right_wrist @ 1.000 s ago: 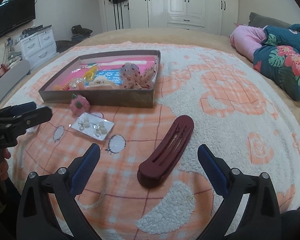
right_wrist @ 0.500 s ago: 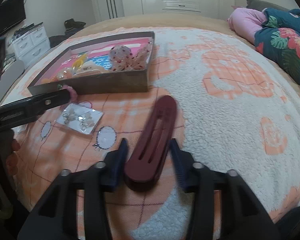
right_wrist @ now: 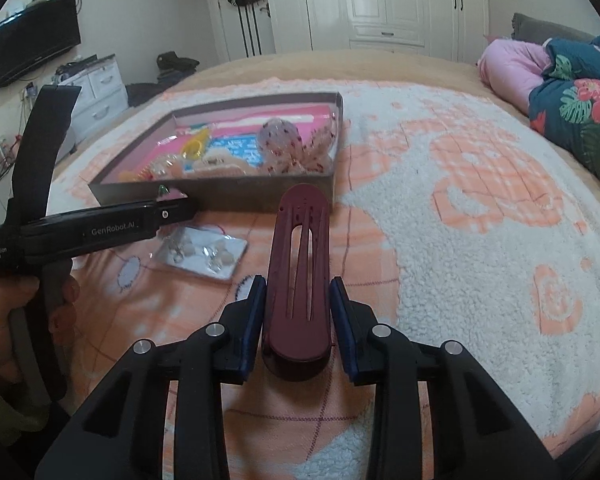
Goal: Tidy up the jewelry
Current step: 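Grasp the pink pom-pom hair tie with the left tool while the right tool grasps the maroon barrette, then lower the pom-pom tie into the box with the left tool while the right tool drops the barrette there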
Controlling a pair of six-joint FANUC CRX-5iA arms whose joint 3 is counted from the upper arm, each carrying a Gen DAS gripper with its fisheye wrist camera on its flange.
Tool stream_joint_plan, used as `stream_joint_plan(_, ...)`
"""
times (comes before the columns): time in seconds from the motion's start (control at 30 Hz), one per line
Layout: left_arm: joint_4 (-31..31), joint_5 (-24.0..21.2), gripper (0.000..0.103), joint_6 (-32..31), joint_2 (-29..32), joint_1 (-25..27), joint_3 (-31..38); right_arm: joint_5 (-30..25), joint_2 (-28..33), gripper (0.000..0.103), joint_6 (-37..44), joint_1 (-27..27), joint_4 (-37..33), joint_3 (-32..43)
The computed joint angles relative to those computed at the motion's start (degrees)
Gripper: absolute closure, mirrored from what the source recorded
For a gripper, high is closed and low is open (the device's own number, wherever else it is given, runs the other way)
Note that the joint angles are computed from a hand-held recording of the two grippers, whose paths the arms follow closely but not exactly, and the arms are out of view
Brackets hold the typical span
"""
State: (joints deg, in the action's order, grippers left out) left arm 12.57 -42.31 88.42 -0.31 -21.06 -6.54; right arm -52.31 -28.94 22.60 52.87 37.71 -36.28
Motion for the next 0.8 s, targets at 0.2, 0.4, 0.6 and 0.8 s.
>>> stream_joint_plan(0.2,2.21,1.66,0.064,-2.09,-2.65,0.47,-1.66,0.91,-0.87,0.072,-0.32,1.21,2.79,-0.72)
stream_joint_plan(0.4,2.55,3.20,0.064,-2.17,-5.27,1.67,-3.00,1.43,-0.73,0.072,0.01,2.20,5.00,-0.73)
stream_joint_plan(0.6,2.87,3.88,0.064,-1.81,-6.81,3.30,-3.91,2.61,0.67,0.072,1.51,2.23,5.51,0.60)
stream_joint_plan(0.8,3.78,4.53,0.064,-2.10,-7.98,5.44,-4.87,4.31,3.13,0.072,4.72,0.46,5.34,3.13)
